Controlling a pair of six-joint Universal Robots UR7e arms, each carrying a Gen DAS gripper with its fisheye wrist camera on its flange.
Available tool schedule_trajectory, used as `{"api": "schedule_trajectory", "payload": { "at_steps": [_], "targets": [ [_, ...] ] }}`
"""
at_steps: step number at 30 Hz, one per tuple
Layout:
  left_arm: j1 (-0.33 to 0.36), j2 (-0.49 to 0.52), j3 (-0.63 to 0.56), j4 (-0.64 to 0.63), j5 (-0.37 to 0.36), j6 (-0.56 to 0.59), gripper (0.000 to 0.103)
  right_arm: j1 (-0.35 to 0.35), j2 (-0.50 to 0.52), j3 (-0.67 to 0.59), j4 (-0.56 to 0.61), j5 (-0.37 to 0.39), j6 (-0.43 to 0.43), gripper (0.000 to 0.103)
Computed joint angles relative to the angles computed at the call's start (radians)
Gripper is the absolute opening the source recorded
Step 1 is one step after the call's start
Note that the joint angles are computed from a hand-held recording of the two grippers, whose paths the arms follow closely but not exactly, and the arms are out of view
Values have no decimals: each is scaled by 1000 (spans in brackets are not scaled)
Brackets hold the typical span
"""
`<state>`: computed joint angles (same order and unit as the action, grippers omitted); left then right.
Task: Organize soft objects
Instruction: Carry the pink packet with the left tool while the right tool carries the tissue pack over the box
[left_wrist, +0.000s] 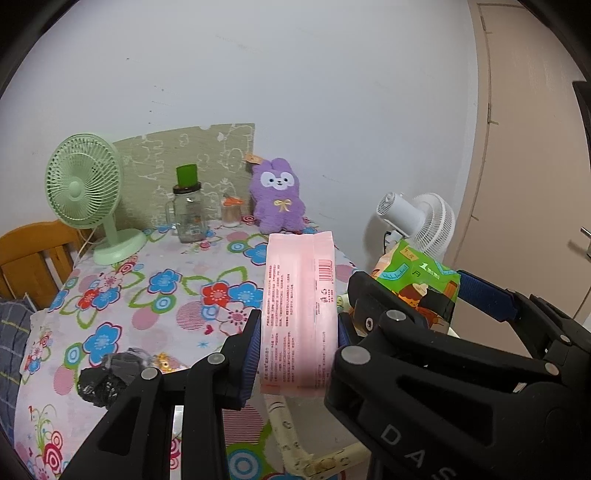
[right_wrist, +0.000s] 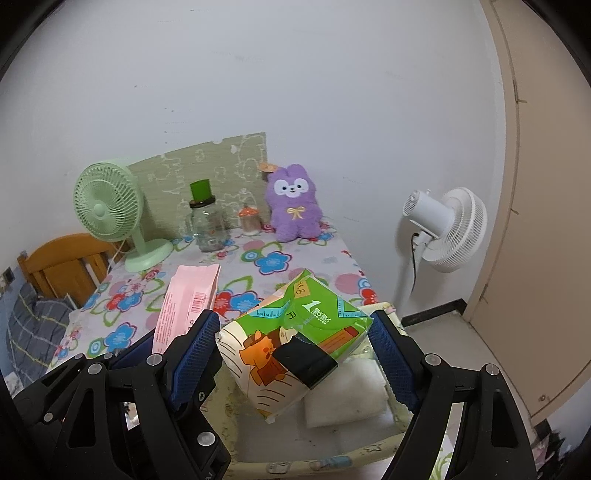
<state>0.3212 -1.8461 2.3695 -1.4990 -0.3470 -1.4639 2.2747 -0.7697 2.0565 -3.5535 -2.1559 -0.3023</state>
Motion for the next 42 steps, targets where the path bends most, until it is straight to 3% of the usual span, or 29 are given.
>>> {"api": "schedule_trajectory", "payload": {
  "at_steps": [15,32,39,42],
  "targets": [
    [83,94,47,-406,-71,301,40,-57,-5,23,-6,-21,22,85],
    [170,190,16,-449,-165,341,40,-124,10,23,52,-39,58,85],
    [191,228,-13,-392,-171,328,41,-139,22,14,63,-35,51,85],
    [195,228,-14,-402,-172,338,49,-143,23,11,65,-25,47,85]
  ]
}}
